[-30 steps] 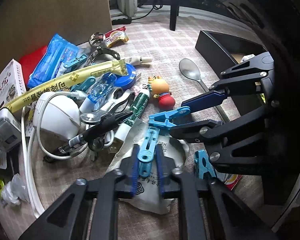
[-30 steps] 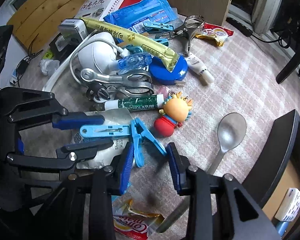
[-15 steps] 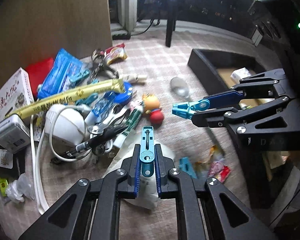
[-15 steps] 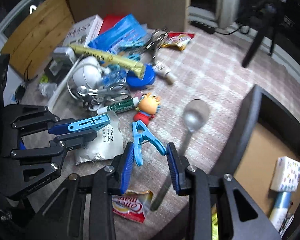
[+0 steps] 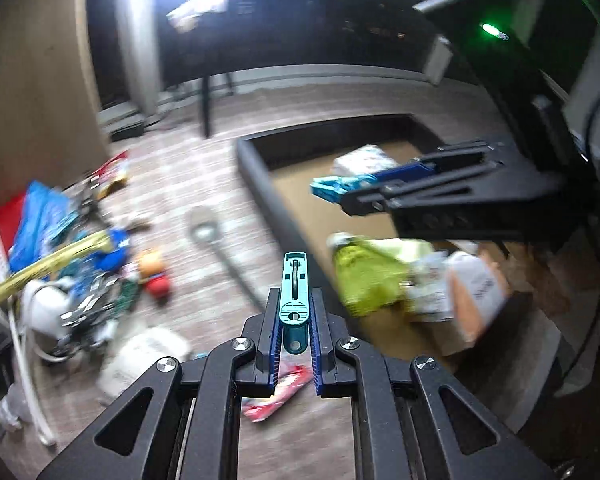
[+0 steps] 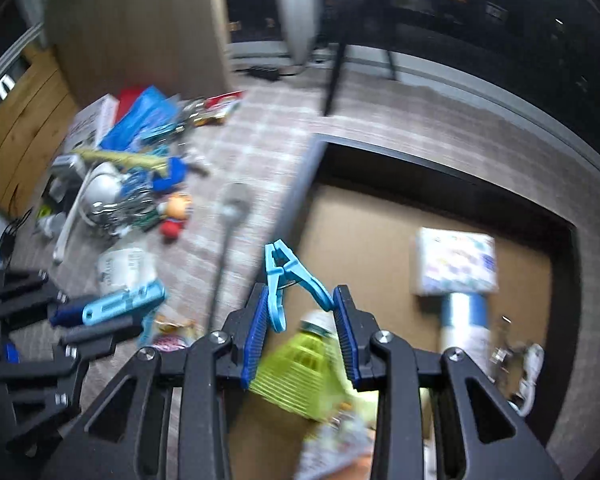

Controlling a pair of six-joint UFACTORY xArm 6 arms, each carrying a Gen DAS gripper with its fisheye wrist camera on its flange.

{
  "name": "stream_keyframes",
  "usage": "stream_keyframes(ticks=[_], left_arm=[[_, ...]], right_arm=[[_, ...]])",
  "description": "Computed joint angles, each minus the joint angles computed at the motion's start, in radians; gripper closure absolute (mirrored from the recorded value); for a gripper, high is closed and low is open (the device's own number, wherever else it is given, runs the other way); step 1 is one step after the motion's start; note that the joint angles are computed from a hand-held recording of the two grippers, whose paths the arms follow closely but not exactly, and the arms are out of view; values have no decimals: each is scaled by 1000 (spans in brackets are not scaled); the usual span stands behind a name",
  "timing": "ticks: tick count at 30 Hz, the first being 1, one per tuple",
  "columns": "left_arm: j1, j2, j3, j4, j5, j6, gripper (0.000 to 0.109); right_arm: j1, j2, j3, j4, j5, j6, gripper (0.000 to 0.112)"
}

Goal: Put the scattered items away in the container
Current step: 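Carry both clothespins over the tray and open both grippers, then grasp the white shower-cap packet with the left gripper while the right grasps the metal spoon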

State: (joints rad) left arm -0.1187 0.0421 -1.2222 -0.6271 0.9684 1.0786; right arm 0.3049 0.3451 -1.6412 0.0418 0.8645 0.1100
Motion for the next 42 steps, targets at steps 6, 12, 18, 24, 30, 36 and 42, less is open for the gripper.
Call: stream_keyframes(ticks=[6,12,18,24,30,36,42], left_arm=[[-65,-88,71,-19,46,39,97],[-100,-146,114,-18,88,50,86],[-84,-140,108,-19,67,24,56],[-43,-103,78,-9,45,10,57],[3,-61,46,-1,33,-22,58],[57,-11,3,20,16,-49,58],[108,43,-38,55,-30,-74,58]], right_arm=[[-42,-78,95,-50,-19,65,80],[-62,-111,136,-50,-31,75,79],[-43,-114,132,-70,-28,80,66],[-27,-88,95,-72,-27,75,65],[3,-60,53,-102,-23,83,65],[38,-8,-17,-100,-17,72,65],[78,73,-124,-96,9,57,65]])
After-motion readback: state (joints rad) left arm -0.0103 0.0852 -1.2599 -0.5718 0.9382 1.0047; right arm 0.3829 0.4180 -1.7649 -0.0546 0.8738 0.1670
